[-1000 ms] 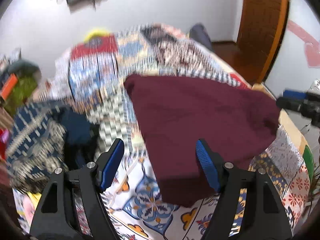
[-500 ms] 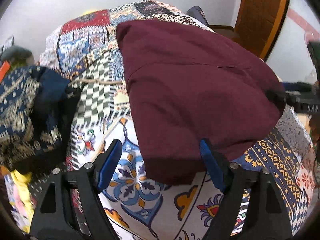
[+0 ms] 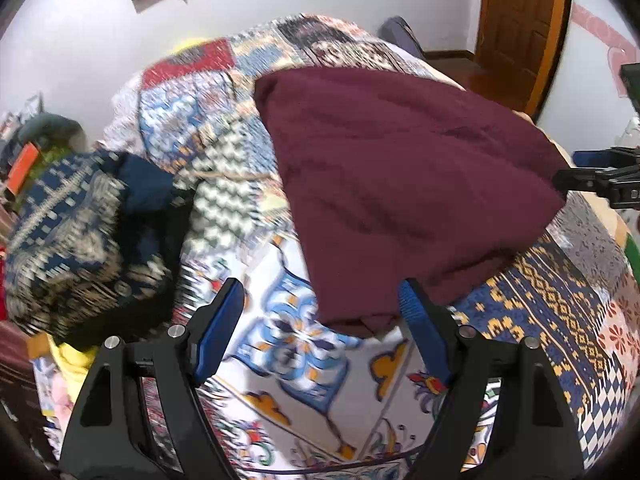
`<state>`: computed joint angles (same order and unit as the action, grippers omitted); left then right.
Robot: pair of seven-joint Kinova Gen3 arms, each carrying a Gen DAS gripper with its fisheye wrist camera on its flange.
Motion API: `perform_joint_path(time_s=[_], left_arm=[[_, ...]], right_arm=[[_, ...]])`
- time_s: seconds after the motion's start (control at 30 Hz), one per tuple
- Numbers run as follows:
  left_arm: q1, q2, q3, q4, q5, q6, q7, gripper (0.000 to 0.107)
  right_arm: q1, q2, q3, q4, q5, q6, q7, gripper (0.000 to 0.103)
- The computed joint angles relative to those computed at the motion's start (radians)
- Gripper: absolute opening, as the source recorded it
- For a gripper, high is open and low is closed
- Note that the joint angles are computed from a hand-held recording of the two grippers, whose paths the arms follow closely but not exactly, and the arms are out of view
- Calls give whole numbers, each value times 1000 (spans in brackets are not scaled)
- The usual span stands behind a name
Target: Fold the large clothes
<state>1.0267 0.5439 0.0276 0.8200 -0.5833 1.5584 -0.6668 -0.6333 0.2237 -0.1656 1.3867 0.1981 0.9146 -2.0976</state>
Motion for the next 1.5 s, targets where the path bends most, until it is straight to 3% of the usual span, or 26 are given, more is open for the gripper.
perform_joint_path(time_s=[0.17, 0.27, 0.33, 0.4, 0.53, 0.6, 0.73, 0.83, 0.97, 1.1, 1.17, 1.23, 1.3, 1.4, 1.5], left_arm=[[-7, -1, -30, -41, -32, 13, -16, 80], [-7, -11, -137, -38, 72, -44, -42, 80], [-40, -35, -152, 11, 138, -126, -33, 80], [-124, -61, -94, 62, 207, -207, -18, 80], [-309, -96, 48, 171, 351, -370, -1, 80], [-384, -113, 102, 230, 412, -451, -2, 81], [-463, -131, 120, 332, 541, -599, -48, 88], [-521, -129, 133, 386, 655, -677, -86, 93], [-606, -119, 186, 450, 803, -773, -155, 93], [-630, -109, 201, 469, 878, -815, -203, 93], [-630, -108, 201, 474, 894, -826, -216, 91], [-652, -106, 220, 484, 928, -848, -252, 79], [-638, -114, 204, 474, 923, -830, -257, 73], [-577, -109, 160, 400, 836, -759, -211, 60], [-513, -112, 128, 327, 743, -698, -151, 46]], right_arm=[[38, -24, 0, 3, -35, -64, 23, 87], [77, 8, 7, -29, -137, -78, 73, 87], [107, 37, 6, -47, -212, -82, 118, 87], [172, 72, -33, -49, -293, -112, 167, 87], [227, 136, -28, -68, -448, -102, 257, 89], [316, 174, -98, -69, -530, -104, 313, 100], [426, 236, -172, -69, -679, -88, 422, 103], [390, 242, -109, -66, -757, -86, 465, 103], [379, 260, -101, -80, -785, -88, 457, 103], [404, 272, -117, -77, -834, -87, 473, 103], [429, 277, -131, -73, -871, -76, 500, 97], [434, 272, -127, -74, -880, -60, 510, 87], [431, 254, -120, -70, -880, -49, 512, 70], [419, 224, -103, -64, -874, -42, 499, 52], [394, 199, -93, -69, -858, -57, 483, 44]])
